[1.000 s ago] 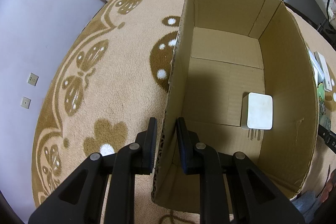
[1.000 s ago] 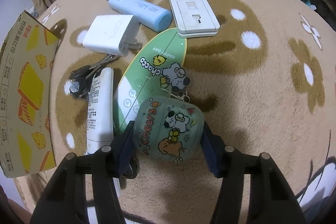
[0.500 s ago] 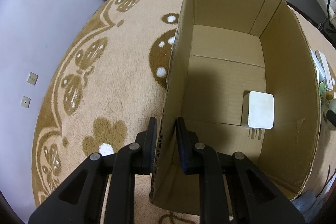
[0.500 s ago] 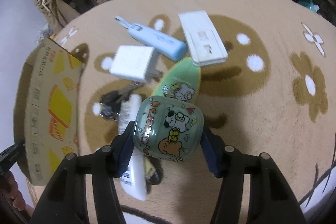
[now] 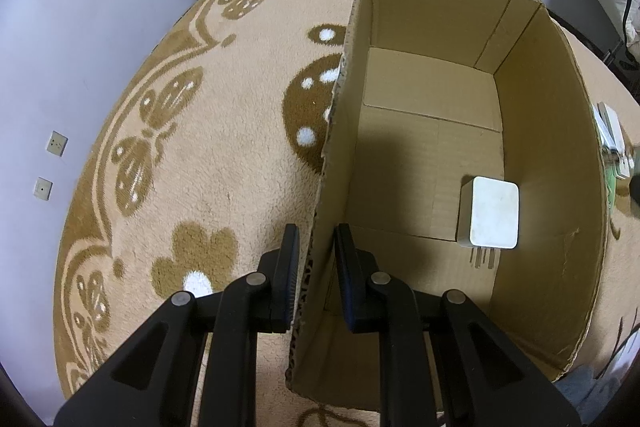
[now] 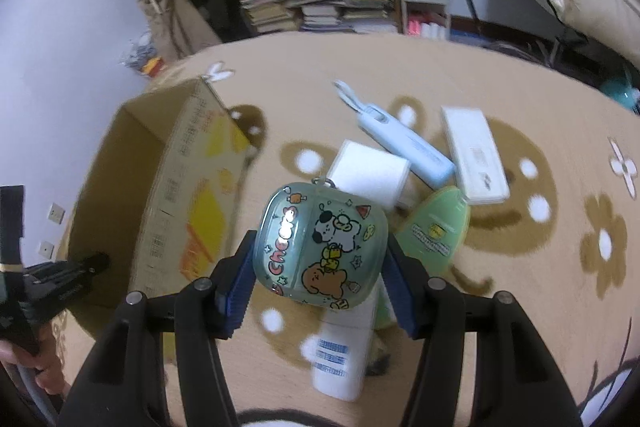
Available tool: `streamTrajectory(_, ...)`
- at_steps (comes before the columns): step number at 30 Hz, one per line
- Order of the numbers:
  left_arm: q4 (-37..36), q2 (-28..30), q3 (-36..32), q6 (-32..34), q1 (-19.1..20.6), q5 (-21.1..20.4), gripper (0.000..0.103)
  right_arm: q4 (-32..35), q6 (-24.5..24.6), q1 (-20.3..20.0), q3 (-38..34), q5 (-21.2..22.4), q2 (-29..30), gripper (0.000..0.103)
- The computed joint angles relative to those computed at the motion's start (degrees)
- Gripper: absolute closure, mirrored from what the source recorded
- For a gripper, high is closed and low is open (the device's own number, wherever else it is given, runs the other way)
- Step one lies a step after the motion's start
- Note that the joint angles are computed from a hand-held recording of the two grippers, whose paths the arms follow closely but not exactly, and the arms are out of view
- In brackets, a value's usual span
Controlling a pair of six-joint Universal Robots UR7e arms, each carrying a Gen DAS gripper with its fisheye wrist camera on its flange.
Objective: Organize rigid objects
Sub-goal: 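Lift the earbud case with the right gripper and carry it over the box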
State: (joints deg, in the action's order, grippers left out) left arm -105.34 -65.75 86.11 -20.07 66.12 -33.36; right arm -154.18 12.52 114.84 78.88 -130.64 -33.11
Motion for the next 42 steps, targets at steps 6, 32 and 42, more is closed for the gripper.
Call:
streamTrajectory(6,0.3,0.2,-0.1,-0.2,-0.1,0.3,0.086,-0.1,-3.0,1.6,-5.5,1.4,2.7,0.04)
streamTrajectory(32,0.5,0.1,-0.3,-0.9,0.2,-0.9,0.086,7.9,-4.4,4.2,-21.1,11.0,11.9,0.04)
streamTrajectory(42,0.2,-0.1,-0.3,-1.1,0.4,-1.6,0.086,11.5,-1.3,3.0,-21.8,12.1,13.4,0.04)
